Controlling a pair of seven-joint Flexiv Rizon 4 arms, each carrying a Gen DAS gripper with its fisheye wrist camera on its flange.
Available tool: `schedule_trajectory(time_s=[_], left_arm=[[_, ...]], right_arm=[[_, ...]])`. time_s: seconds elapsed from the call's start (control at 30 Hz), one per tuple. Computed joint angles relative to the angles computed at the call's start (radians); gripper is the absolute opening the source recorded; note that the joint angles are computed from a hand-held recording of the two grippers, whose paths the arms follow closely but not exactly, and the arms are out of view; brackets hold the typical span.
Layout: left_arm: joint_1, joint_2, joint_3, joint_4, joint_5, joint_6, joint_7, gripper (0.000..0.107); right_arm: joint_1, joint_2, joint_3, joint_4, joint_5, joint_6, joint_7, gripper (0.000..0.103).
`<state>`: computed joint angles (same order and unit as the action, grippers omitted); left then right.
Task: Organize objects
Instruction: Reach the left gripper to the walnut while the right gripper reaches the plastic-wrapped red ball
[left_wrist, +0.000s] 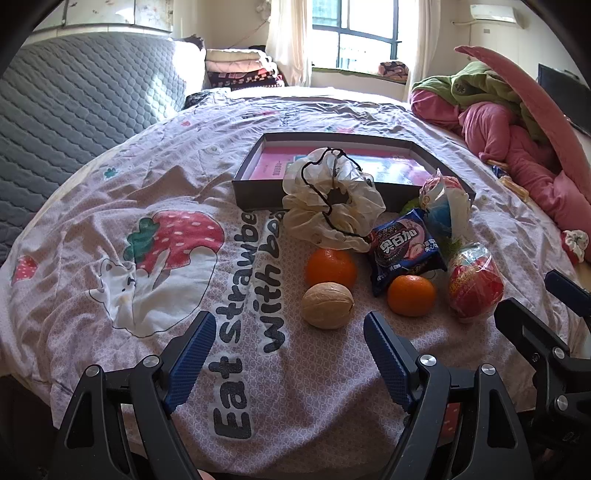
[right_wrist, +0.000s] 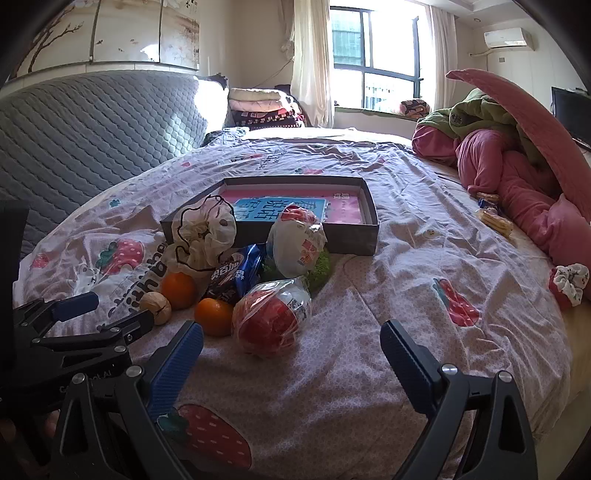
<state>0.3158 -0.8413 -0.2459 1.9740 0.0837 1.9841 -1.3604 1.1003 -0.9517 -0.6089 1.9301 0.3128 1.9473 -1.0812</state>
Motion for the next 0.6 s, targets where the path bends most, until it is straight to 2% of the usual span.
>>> schedule_trajectory(time_s=[0.27, 0.6], left_arm=[[-0.009, 0.000, 0.010, -0.002, 0.000, 0.004, 0.003, 0.083], [-0.024, -0.008, 0.022, -0.023, -0.033, -0.043, 0.025, 0.083]], right_arm=[[0.000, 0.004, 0.004, -0.004, -0.006, -0.008, -0.006, 0.097], [-0.022, 0.009, 0.018, -0.007, -0.046, -0.035, 0.025, 0.097]])
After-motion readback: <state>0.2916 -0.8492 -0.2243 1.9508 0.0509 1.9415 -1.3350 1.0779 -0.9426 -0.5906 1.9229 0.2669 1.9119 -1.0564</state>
